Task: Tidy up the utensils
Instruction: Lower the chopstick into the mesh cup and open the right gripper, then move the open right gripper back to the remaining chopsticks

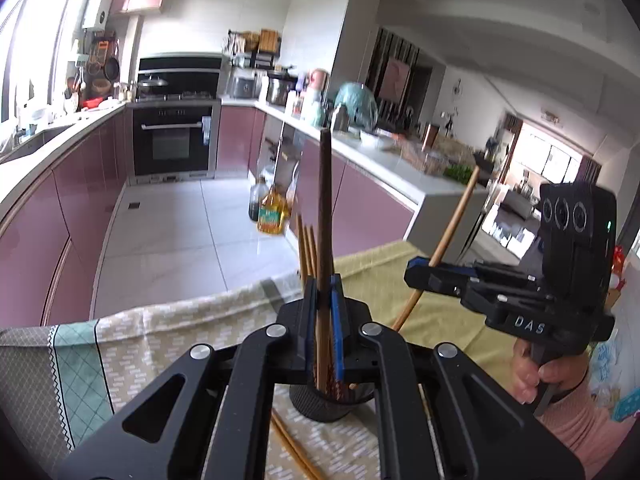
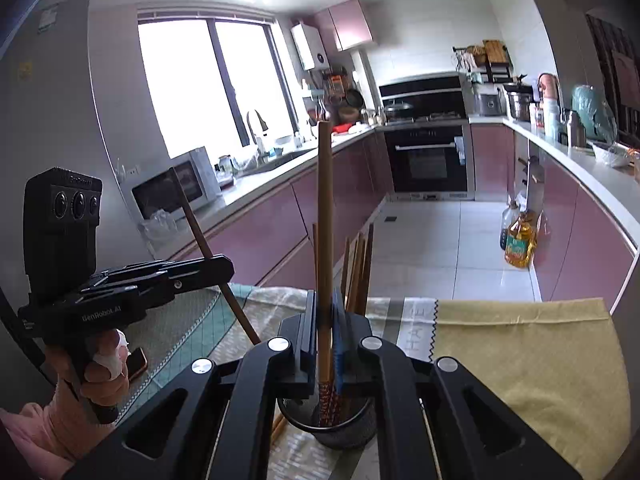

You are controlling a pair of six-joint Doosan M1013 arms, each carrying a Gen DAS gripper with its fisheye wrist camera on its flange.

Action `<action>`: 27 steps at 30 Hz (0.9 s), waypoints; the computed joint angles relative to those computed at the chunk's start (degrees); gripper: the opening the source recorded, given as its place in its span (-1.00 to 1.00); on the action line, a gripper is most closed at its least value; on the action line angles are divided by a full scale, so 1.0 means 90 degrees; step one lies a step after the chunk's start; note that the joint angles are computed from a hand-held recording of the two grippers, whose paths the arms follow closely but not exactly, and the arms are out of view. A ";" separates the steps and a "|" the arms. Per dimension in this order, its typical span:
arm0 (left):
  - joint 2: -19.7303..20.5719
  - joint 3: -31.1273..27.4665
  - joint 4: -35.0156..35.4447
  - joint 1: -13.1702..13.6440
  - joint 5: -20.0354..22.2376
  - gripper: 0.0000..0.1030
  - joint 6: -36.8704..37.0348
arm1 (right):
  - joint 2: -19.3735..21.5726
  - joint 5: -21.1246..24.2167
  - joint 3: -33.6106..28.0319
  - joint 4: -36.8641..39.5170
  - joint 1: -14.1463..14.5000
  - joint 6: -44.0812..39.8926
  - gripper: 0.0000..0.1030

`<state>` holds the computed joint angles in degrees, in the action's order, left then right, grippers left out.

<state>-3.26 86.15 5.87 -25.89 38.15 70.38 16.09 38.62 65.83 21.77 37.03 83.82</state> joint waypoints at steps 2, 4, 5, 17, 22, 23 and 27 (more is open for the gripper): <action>0.0063 -0.0044 -0.0141 0.0011 0.0155 -0.86 0.0196 | 0.0077 0.0232 -0.0102 -0.0045 -0.0006 0.0054 -0.89; 0.0125 -0.0091 -0.0349 0.0068 0.0279 -0.86 0.0463 | 0.0132 0.0418 -0.0180 -0.0100 -0.0003 0.0109 -0.89; 0.0156 -0.0111 -0.0389 0.0080 0.0365 -0.86 0.0532 | 0.0173 0.0532 -0.0238 -0.0150 0.0001 0.0153 -0.89; 0.0575 -0.0422 -0.0785 0.0229 0.0993 -0.86 0.1006 | 0.0646 0.1372 -0.0779 -0.0353 -0.0018 0.0481 -0.88; 0.0705 -0.0540 -0.0676 0.0238 0.1079 -0.85 0.0910 | 0.0733 0.1379 -0.0867 -0.0426 -0.0017 0.0660 -0.86; 0.0735 -0.0558 -0.0558 0.0216 0.1104 -0.84 0.0777 | 0.0746 0.1369 -0.0874 -0.0475 -0.0011 0.0729 -0.83; 0.0759 -0.0514 -0.0354 0.0206 0.1091 -0.73 0.0485 | 0.0716 0.1265 -0.0777 -0.0488 -0.0023 0.0822 -0.82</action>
<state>3.57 81.53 2.69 -24.03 47.97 74.74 22.53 50.01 58.84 17.38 36.82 91.22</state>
